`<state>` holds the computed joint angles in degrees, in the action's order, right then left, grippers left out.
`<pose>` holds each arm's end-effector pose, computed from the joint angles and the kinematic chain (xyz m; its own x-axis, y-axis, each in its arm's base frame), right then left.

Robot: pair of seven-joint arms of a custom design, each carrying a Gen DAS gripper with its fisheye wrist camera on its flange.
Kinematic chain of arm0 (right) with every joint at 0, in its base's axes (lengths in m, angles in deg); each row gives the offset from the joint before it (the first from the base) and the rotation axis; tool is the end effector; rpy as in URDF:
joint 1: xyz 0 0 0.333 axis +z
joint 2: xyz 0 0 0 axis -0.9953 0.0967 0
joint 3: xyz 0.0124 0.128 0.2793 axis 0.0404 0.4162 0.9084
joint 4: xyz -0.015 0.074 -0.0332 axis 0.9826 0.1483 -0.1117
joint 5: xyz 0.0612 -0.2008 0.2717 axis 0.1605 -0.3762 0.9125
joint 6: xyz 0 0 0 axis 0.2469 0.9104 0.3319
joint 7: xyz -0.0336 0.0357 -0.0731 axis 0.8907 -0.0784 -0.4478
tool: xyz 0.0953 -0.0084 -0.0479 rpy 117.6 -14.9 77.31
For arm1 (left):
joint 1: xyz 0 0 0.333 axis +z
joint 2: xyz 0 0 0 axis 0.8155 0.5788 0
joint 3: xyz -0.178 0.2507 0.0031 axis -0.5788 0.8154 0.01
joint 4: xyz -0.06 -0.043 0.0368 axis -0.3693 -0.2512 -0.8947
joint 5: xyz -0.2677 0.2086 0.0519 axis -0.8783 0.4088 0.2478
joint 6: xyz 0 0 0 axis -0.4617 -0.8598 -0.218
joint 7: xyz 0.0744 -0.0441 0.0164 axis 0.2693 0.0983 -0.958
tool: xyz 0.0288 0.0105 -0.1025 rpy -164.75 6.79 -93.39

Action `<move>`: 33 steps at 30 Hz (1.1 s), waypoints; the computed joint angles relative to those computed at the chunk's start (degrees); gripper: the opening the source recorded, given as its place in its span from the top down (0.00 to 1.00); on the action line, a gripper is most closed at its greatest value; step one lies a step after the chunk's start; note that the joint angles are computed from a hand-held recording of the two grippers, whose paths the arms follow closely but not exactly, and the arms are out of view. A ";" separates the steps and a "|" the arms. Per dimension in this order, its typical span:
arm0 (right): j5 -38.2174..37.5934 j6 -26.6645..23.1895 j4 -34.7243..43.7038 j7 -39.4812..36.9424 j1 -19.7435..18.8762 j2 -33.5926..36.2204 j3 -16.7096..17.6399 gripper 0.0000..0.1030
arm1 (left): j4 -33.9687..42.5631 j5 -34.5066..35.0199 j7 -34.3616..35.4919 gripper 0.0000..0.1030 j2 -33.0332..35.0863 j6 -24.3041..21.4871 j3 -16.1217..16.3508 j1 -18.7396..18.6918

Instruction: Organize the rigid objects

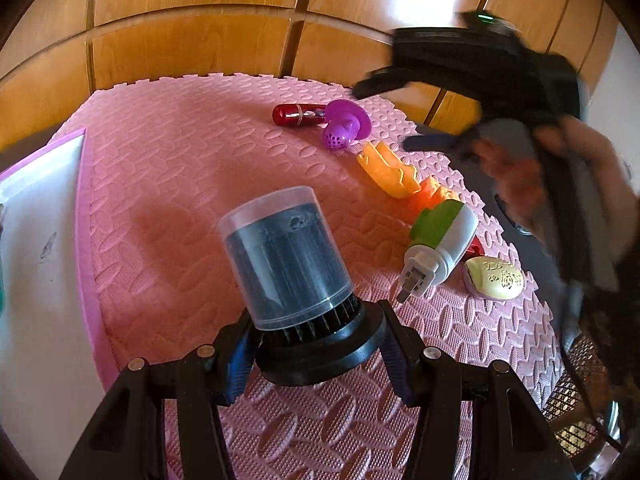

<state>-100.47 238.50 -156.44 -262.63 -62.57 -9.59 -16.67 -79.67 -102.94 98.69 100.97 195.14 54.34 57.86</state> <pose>0.5637 0.2419 0.4521 -0.5206 -0.6776 -0.5195 -0.5511 0.7314 -0.4017 0.5661 -0.0719 0.4153 -0.7786 -0.5751 0.2513 -0.5919 0.5397 -0.5987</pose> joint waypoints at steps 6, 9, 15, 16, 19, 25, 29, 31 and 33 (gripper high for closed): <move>9.29 -5.59 9.97 -7.74 -2.18 8.49 1.45 0.59 | 0.05 -0.89 0.82 0.46 0.10 -0.57 -0.03 0.34; 6.82 -6.51 10.56 -5.19 -0.22 8.80 -1.09 0.68 | 0.00 -1.37 1.75 0.48 0.13 -0.72 0.01 0.56; 3.22 -12.49 12.75 -8.88 1.60 7.67 -0.93 0.68 | 0.23 -1.51 0.95 0.78 0.71 2.20 0.19 0.26; 2.41 -12.86 12.73 -8.90 1.95 7.26 -0.92 0.68 | 0.33 -1.46 0.70 0.80 0.84 2.41 0.14 0.31; -0.98 -14.06 11.74 -8.14 3.38 5.38 -0.95 0.68 | 1.62 -0.66 -1.14 0.82 1.66 1.11 0.08 0.53; -8.21 -15.59 5.87 -2.57 4.89 -0.15 0.02 0.68 | 3.82 1.47 -4.75 0.71 2.41 -3.78 0.06 1.38; -11.42 -16.09 1.91 0.97 4.37 -3.16 1.32 0.68 | 5.28 1.68 -7.25 0.48 2.51 -8.10 0.18 1.92; -13.79 -15.69 -0.56 3.80 4.01 -4.93 1.66 0.68 | 6.28 1.76 -9.04 0.42 2.75 -8.54 0.22 1.75; -16.47 -14.73 -3.31 6.99 3.39 -6.93 2.02 0.68 | 6.78 2.02 -9.80 0.35 2.77 -7.27 0.14 1.37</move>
